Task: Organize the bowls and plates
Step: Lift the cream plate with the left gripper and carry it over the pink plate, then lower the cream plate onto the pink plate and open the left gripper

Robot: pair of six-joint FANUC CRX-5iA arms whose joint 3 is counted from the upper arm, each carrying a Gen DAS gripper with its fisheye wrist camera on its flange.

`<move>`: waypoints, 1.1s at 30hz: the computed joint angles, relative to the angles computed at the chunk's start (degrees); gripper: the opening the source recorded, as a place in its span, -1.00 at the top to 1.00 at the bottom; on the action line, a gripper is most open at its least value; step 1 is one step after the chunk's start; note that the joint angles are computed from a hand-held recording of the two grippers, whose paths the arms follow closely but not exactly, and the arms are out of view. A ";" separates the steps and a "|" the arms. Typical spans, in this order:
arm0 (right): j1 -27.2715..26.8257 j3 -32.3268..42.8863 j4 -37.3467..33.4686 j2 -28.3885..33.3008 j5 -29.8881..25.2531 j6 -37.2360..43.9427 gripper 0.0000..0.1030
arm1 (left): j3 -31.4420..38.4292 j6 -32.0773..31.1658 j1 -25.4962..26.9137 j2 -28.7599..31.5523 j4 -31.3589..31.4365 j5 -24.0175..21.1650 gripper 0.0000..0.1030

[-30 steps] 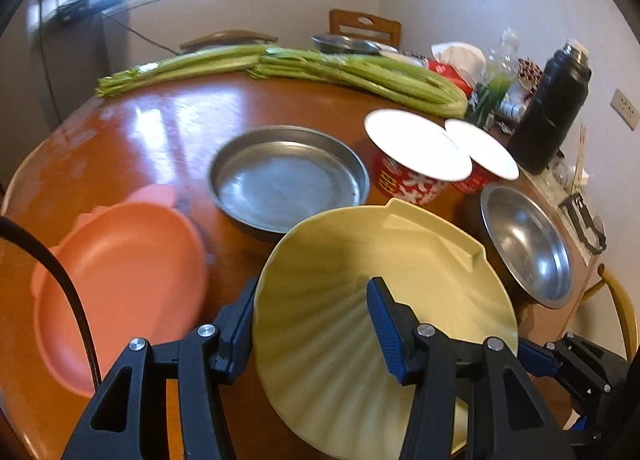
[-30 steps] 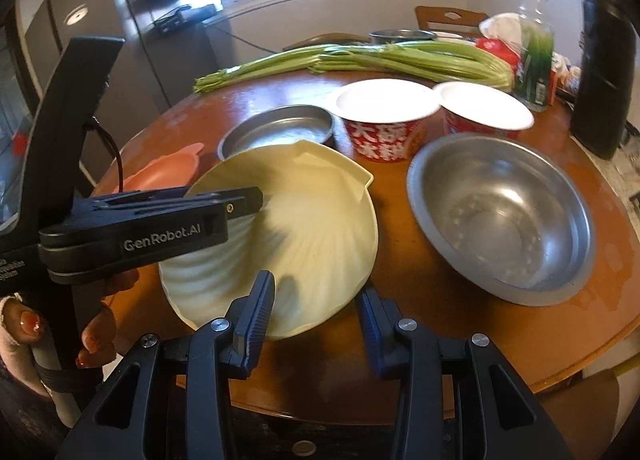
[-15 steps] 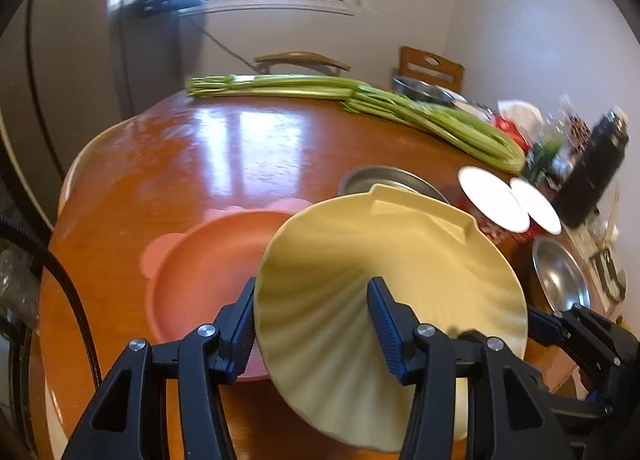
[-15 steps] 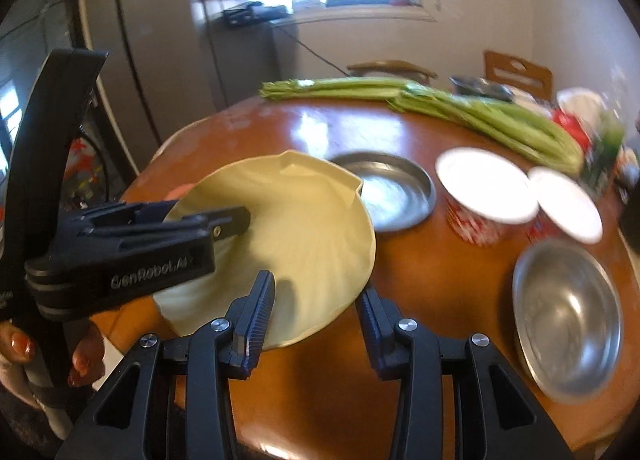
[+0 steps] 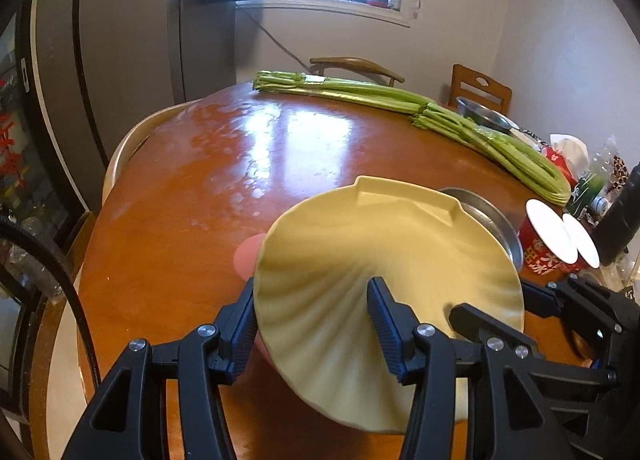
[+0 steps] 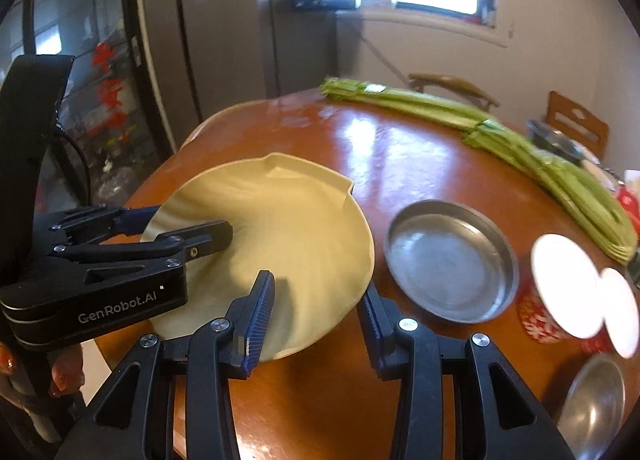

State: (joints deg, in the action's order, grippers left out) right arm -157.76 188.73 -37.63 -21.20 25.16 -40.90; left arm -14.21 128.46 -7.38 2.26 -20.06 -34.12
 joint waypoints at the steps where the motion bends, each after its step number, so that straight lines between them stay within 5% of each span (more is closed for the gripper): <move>1: 0.10 -0.76 0.62 -0.56 0.19 -0.16 0.15 | -0.20 0.17 0.20 0.02 -0.01 0.12 -0.03; 16: 0.16 -6.81 5.25 -5.59 4.23 -1.66 0.15 | 0.70 0.88 0.55 2.16 -0.73 -2.55 -0.03; 33: 0.46 -7.64 9.42 -6.30 1.36 -4.21 0.16 | 3.83 5.04 -2.67 3.73 -6.64 -7.98 -0.03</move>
State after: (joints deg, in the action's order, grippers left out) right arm -157.30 181.09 -28.20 -27.50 26.52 -45.11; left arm -10.37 133.50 -10.04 6.00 -26.70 -42.10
